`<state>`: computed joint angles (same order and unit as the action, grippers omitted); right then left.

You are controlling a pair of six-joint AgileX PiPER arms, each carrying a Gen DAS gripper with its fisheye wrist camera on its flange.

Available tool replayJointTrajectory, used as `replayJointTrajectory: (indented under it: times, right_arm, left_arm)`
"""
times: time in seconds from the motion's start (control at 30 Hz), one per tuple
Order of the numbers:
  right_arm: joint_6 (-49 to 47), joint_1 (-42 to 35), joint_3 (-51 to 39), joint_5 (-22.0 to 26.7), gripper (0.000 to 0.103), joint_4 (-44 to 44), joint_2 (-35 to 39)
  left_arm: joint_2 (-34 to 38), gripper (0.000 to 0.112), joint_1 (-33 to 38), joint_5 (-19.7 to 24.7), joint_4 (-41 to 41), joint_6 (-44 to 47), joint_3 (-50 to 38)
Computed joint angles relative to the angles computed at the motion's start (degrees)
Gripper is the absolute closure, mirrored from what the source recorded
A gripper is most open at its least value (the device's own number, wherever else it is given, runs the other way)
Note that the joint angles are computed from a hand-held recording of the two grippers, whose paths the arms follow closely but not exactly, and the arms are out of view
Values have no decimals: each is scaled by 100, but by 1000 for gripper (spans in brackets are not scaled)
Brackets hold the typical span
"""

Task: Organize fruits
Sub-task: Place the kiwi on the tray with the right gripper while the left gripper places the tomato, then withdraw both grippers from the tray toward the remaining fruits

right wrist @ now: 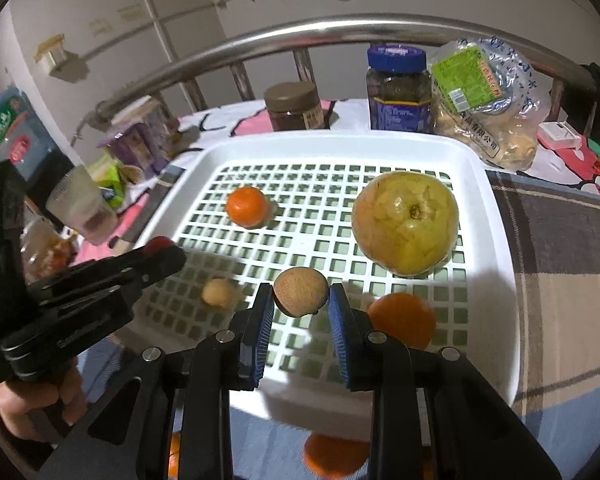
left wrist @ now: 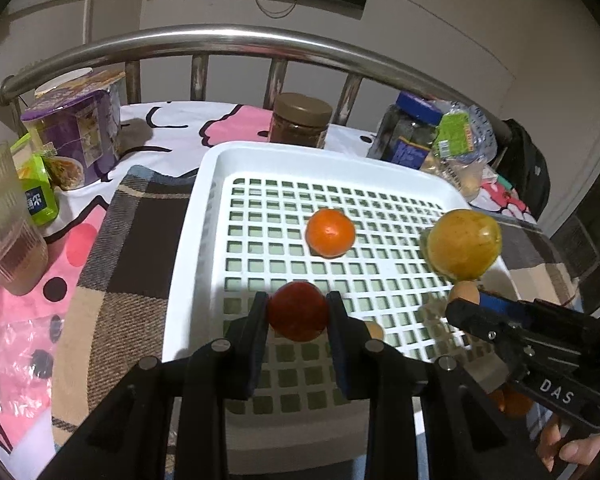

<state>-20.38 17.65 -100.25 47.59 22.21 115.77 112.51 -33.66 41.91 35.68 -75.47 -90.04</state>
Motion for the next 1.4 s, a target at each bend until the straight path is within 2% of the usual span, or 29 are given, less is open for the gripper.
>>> replayJointTrajectory:
  times: [0.33, 0.47, 0.5, 0.53, 0.57, 0.63, 0.7, 0.77, 0.87, 0.93, 1.03, 1.4]
  right_arm:
    - [456, 232, -488, 62, 76, -684, 422]
    - [619, 332, -540, 0, 76, -960, 465]
    - [626, 343, -553, 4, 76, -992, 474]
    - [600, 345, -557, 3, 73, -990, 475]
    - [514, 333, -539, 3, 67, -929, 458]
    - [392, 303, -399, -80, 42, -830, 328]
    - [342, 256, -18, -445, 23, -761, 8]
    - [23, 142, 330, -726, 21, -415, -332]
    - [-644, -97, 864, -982, 20, 354, -944]
    - [-905, -165, 1157, -1181, 12, 635, -1298]
    - [-1577, -338, 1780, -1523, 2, 1298, -1991]
    - [-3558, -1123, 3289, -1333, 0, 3103, -3631]
  left_arm:
    - [251, 81, 122, 25, -260, 246, -106]
    - [249, 79, 80, 42, -111, 163, -101]
    - [205, 70, 81, -14, -89, 109, -52]
    - [133, 53, 72, -60, -47, 30, 14]
    - [21, 45, 33, -126, 117, -153, 130]
    - [-213, 29, -150, -112, 807, -762, 363]
    - [-468, 23, -309, -40, 1308, -1207, 548]
    - [-730, 19, -408, -70, 1622, -1570, 728]
    - [-1059, 10, -708, 282, 2293, -2316, 899]
    - [-1191, 9, -989, 698, 2753, -2779, 938]
    - [-1362, 9, -1311, 945, 3053, -2943, 972]
    - [-1444, 9, -2580, 1976, 3773, -3292, 1104]
